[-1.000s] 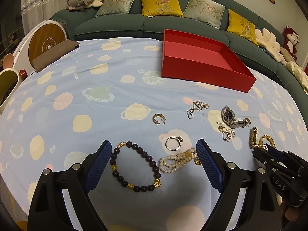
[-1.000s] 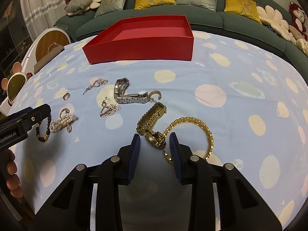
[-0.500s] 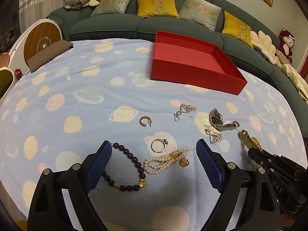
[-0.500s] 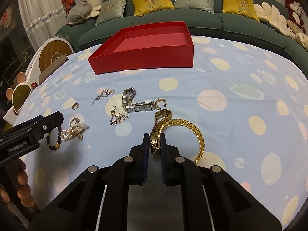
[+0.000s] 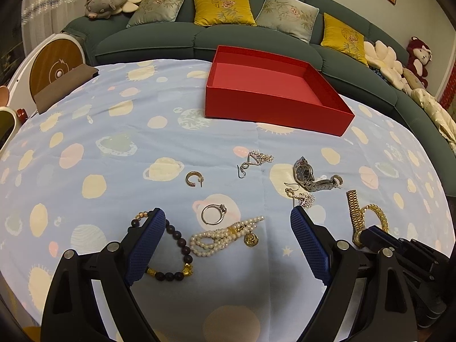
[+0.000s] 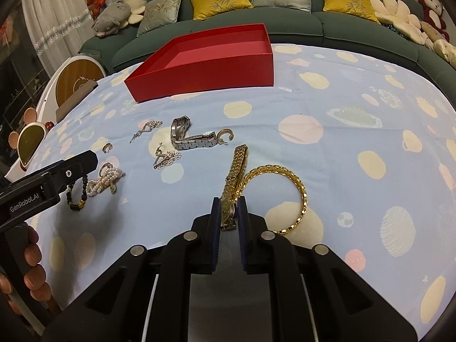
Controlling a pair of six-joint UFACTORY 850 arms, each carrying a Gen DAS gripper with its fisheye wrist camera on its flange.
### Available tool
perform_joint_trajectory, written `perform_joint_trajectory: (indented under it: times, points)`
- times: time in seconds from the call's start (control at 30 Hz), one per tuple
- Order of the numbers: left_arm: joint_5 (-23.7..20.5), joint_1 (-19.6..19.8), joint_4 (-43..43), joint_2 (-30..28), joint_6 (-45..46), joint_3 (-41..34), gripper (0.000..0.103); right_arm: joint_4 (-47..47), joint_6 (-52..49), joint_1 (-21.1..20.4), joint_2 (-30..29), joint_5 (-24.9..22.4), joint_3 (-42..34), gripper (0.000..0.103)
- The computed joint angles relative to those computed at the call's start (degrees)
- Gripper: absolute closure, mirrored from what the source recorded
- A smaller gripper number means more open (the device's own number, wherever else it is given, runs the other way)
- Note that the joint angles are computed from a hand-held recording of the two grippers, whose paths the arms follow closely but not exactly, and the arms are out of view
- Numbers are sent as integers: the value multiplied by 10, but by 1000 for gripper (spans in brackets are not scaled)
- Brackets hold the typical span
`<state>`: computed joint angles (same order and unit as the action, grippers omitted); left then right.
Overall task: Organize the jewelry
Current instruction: 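Lift the gold wristwatch off the sheet with the right tool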
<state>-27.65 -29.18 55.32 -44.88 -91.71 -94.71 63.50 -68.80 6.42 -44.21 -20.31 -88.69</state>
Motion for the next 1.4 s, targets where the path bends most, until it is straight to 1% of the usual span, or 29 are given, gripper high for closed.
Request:
perform_joint_trajectory:
  times: [0.13, 0.27, 0.37, 0.5, 0.53, 0.57, 0.63, 0.67, 0.7, 0.73, 0.8, 0.9, 1.0, 1.13, 1.2, 1.23, 1.27, 1.33, 1.4]
  points:
    - [-3, -1, -3, -3, 7, -4, 16, -3, 0, 2, 1, -20, 0, 91]
    - [-1, 1, -4, -1, 6, -1, 16, -5, 2, 8, 3, -9, 3, 91]
    - [2, 2, -4, 2, 2, 3, 16, 39, -41, 9, 11, -9, 10, 91]
    - [8, 3, -5, 5, 1, 8, 16, 0, 4, 15, -2, -24, -9, 91]
    - [7, 3, -3, 6, 2, 8, 16, -23, 25, 19, -4, -20, -12, 91]
    - [6, 2, -1, 6, 2, 10, 16, -34, 33, 22, -2, -5, -8, 90]
    - [7, 3, -1, 7, -1, 11, 16, -38, 39, 23, 4, 15, 1, 85]
    - [9, 4, -1, 8, -3, 13, 16, -31, 36, 19, 4, 11, 3, 80]
    - [13, 5, -2, 9, -5, 15, 16, -33, 44, 16, 4, 10, 5, 79]
    - [15, 6, -3, 10, -7, 16, 16, -50, 64, 14, 2, 9, 4, 76]
    - [19, 7, -8, 11, -4, 16, 16, -31, 50, 9, 1, 0, 6, 75]
    - [19, 6, -6, 10, -4, 14, 16, -49, 60, 14, 2, 10, 6, 74]
    - [15, 3, -7, 7, 5, 10, 16, -43, 54, 20, -1, 17, 2, 72]
    - [12, 2, -14, 3, 13, 5, 16, -24, 20, 31, -5, 48, 2, 68]
    - [13, 2, -14, 3, 12, 5, 16, -10, 2, 33, -5, 53, 2, 63]
    - [14, 2, -14, 3, 12, 4, 16, 0, -8, 34, -6, 49, 0, 57]
    - [14, 2, -15, 2, 12, 3, 16, 6, -15, 35, -8, 48, -1, 54]
    - [11, 1, -14, 0, 13, 0, 16, 23, -42, 41, -7, 68, 3, 55]
    - [7, 0, -11, 0, 13, -1, 16, 16, -35, 43, -7, 83, 3, 66]
